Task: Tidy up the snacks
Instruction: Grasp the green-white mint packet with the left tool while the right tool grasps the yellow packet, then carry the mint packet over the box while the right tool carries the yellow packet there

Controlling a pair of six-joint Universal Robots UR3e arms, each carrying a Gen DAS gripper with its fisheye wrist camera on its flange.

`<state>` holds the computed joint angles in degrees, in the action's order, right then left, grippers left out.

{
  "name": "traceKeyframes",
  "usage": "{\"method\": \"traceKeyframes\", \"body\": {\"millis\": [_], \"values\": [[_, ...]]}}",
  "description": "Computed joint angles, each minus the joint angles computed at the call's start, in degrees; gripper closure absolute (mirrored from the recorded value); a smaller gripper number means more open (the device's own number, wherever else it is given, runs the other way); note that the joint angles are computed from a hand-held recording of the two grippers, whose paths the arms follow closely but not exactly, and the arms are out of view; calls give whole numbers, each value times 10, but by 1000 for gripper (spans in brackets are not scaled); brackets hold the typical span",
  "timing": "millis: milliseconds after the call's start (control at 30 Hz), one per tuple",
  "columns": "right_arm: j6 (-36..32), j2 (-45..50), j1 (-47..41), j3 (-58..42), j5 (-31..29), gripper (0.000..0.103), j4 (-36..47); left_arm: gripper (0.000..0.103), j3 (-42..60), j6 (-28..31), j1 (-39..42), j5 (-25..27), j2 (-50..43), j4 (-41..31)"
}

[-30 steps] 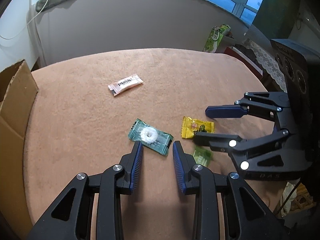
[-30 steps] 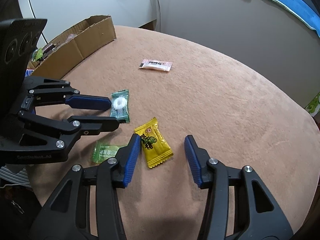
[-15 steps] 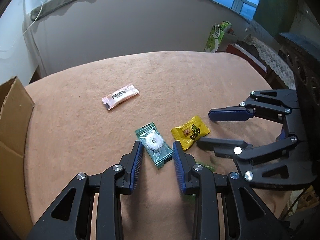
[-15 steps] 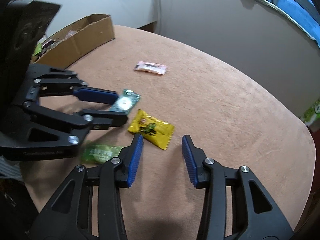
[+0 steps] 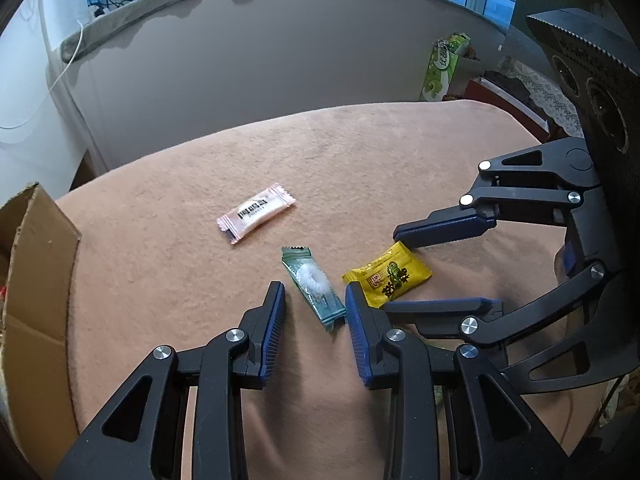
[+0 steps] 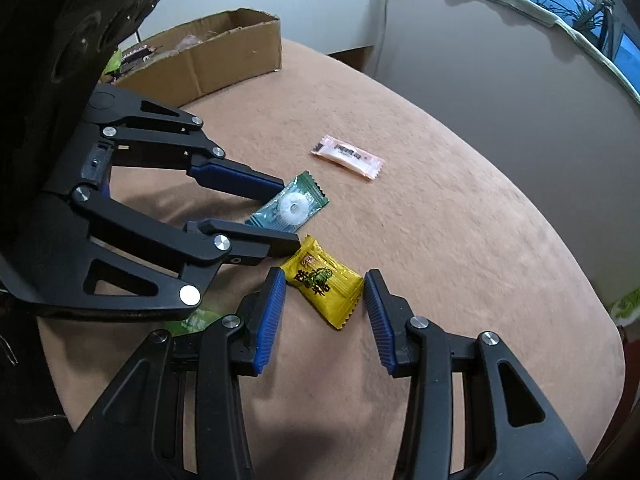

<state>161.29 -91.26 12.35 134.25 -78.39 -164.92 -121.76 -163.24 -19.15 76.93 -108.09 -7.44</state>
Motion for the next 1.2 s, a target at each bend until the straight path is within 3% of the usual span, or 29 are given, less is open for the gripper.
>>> {"method": "traceKeyframes", "body": {"millis": [133,233,467,500,667,733,867,1000,1200], "values": [[-10,12,-9,2,22,57,-13,91,0,-11,8,-5,-7,14],[-13,5,-16,13,33,57,-19,97,-5,-25,20,-19,-7,23],[-14,1,-17,21,31,61,-28,99,-14,-24,25,-24,-7,38],[-11,-2,-19,24,34,69,-28,99,-14,-25,27,-26,-8,37],[-12,-31,-34,49,44,77,-28,100,-25,-26,41,-42,1,40],[-7,-45,-42,60,51,84,-30,100,-30,-26,45,-48,5,42],[-2,-100,-64,88,66,86,-21,100,-47,-20,60,-65,23,46],[16,-111,-57,94,44,88,-33,100,-56,-22,68,-72,37,47],[15,-218,-99,101,78,88,36,100,-85,-17,98,-96,97,34]]}}
